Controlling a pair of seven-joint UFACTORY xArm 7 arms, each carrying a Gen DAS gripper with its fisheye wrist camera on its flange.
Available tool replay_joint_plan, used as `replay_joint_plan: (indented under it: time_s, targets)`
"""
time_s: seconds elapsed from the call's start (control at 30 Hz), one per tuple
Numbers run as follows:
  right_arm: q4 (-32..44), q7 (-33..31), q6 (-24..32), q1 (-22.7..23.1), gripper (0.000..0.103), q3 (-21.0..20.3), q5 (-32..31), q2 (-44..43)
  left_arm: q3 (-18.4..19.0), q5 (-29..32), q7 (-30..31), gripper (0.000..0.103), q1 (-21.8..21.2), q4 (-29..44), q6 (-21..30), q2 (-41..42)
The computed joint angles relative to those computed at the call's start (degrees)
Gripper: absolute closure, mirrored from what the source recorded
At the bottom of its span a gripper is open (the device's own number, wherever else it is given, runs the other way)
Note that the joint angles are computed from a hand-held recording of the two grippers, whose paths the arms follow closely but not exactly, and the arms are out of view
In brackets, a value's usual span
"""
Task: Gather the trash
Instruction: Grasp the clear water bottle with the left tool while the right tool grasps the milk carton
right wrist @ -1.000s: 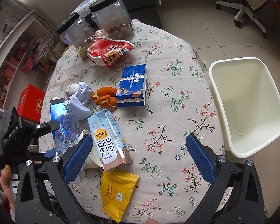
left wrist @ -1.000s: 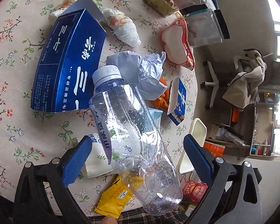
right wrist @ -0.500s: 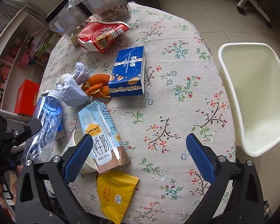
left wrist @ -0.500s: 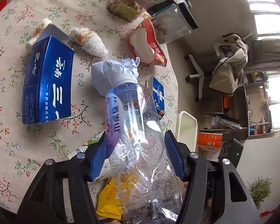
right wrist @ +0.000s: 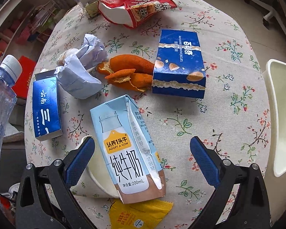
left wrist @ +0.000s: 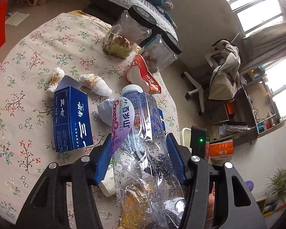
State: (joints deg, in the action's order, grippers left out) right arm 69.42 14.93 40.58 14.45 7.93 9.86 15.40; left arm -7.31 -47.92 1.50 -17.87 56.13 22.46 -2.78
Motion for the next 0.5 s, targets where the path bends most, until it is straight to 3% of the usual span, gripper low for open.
replay_joint_plan:
  time_s: [0.17,0.23,0.27,0.33,0.5]
  targets:
    - [1.92,0.23,0.7,0.96,0.011,0.31,-1.01,1.94,0.59,-0.46,0.41,0.048,0.24,-1.26,-0.29,-1.1]
    - [3.28,-0.74,1.59,1.2,0.028,0.82,-0.86,3.38,0.77,-0.66,0.56,0.048,0.28,-1.67,-0.36,-1.36]
    - [3.94,-0.82,2.61,1.48,0.029,0.73,-1.42,3.91,0.88,-0.86,0.76,0.048,0.28,-2.03,-0.45,-1.6]
    - [3.98,0.66,1.73,2.84,0.044,-0.1,-4.43,3.88,1.05,-0.63,0.68,0.048,0.33,-2.3,-0.59,-1.77]
    - [4.13,-0.17,0.31,2.5,0.047,0.26,-3.68,3.13,1.24,-0.19,0.36,0.048,0.27,-2.77,-1.56,-2.12]
